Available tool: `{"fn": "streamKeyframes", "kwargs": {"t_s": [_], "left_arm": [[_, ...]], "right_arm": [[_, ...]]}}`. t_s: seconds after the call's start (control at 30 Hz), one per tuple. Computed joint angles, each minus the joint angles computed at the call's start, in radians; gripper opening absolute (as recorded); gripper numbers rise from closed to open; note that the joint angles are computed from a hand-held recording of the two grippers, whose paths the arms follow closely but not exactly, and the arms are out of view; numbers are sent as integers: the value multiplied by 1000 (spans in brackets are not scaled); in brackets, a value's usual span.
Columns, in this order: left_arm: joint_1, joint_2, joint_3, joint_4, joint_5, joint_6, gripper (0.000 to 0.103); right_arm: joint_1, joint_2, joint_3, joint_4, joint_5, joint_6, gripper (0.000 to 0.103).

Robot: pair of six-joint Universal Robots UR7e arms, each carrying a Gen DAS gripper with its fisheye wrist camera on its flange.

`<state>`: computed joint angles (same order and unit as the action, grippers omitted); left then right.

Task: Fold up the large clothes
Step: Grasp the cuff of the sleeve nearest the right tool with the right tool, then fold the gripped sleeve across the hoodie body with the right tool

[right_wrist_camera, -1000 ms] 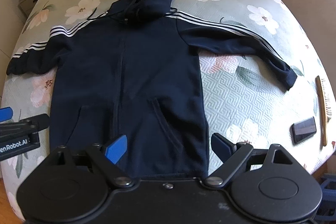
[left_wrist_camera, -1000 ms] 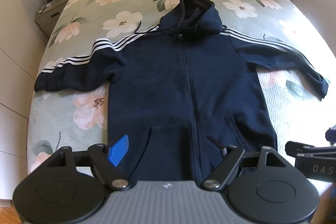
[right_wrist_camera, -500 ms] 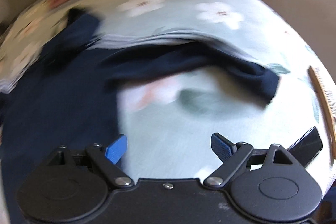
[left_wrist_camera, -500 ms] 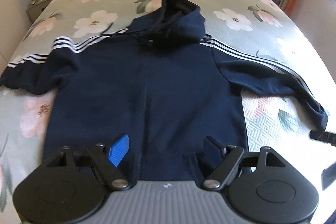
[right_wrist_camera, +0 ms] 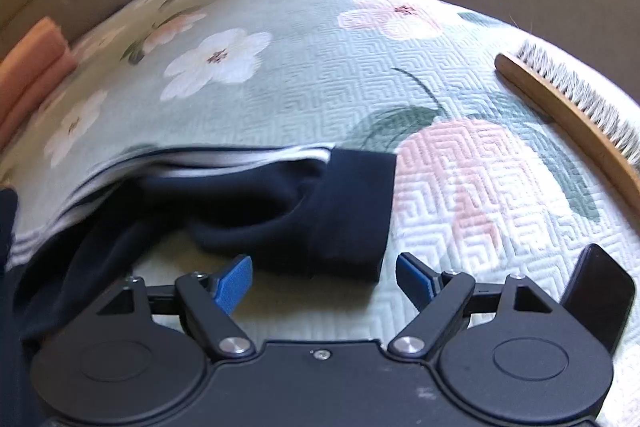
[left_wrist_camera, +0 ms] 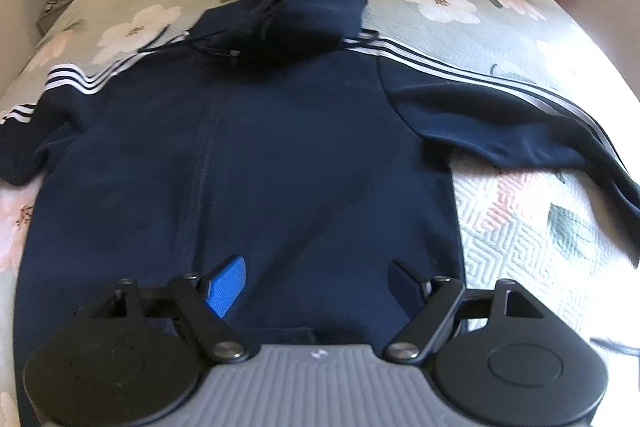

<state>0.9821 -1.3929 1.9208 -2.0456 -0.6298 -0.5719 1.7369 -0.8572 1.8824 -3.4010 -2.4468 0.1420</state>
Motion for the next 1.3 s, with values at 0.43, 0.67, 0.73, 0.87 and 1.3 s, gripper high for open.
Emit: {"fn": "streamKeyframes", "kwargs": {"t_s": [0.43, 0.67, 0.73, 0.87, 1.3], "left_arm": [[33, 72, -50, 44, -33, -18, 80], [42, 52, -48, 39, -34, -32, 80], [44, 39, -39, 26, -39, -27, 80], [56, 4, -15, 12, -49, -14, 80], [152, -188, -34, -40, 37, 198, 80]], "right_arm": [[-70, -5, -63, 66, 188, 77, 19], [67, 26, -198, -263, 106, -418, 13], [87, 46, -243, -257, 94, -490, 13], [115, 110, -312, -161, 42, -509, 13], [420, 498, -743, 140, 101, -492, 13]]}}
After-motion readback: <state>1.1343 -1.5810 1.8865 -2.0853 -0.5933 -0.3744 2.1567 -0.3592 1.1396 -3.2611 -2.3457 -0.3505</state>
